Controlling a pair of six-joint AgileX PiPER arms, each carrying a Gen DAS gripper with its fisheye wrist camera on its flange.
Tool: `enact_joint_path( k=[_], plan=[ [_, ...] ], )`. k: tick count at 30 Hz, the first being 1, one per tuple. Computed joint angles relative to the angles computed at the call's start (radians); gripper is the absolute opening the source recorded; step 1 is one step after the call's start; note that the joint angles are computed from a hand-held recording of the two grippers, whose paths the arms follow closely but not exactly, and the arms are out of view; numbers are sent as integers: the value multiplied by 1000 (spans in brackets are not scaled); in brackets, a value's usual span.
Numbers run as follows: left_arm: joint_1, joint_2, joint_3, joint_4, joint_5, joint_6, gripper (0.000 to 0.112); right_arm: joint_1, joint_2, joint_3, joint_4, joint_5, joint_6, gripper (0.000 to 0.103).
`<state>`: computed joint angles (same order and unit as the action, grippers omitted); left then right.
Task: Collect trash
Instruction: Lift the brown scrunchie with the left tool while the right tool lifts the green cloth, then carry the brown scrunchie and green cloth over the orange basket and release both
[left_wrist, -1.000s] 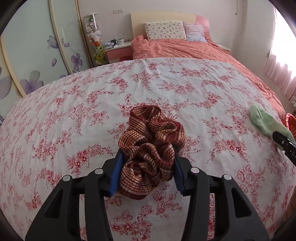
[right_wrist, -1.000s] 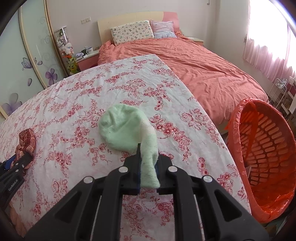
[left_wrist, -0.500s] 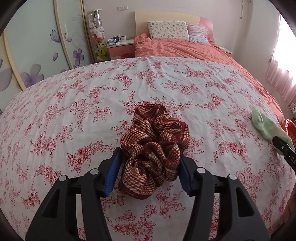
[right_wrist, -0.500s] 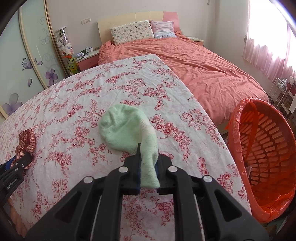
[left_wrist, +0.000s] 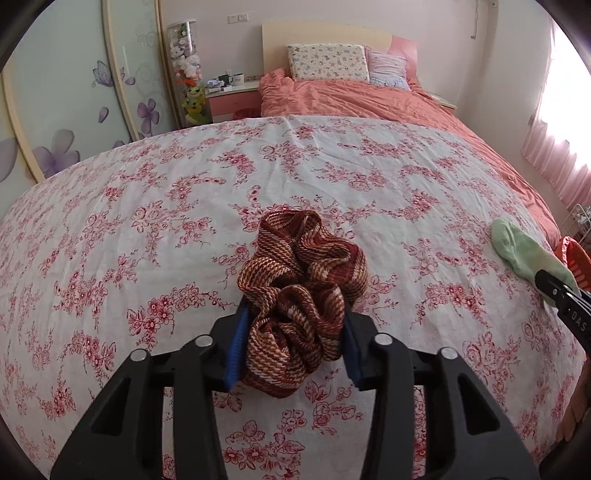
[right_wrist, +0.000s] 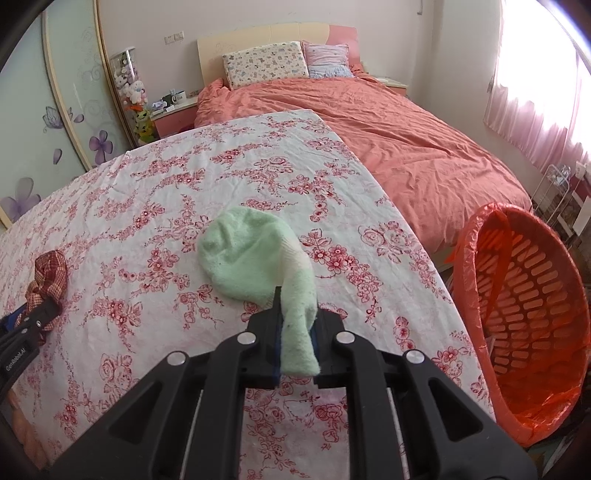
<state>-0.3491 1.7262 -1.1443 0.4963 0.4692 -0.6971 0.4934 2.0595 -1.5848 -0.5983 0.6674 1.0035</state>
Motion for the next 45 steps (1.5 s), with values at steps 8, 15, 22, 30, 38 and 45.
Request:
enact_joint_path(
  k=[8,15,22,30,38,45],
  plan=[
    [-1,-89,11,-82,-6,71,36,-4,-148,96,12,-96,6,9],
    [-60,-187,0,-60,48,34,36,27,-313,198,-76,-89,69,10],
    [-167,-225,-40,-11,124,-39,36,48,-493,337,-164,-74,152,10],
    [-330,-224,-119,47,195,-113,36,15,-707,498,-213,-50,186,10],
    [-496,-129,-262,31,203,-116,36,-139,-900,636,-153,-85,94,10],
    [-595,35,-438,-35,198,-39,37,-407,-966,725,132,-220,-212,9]
  ],
)
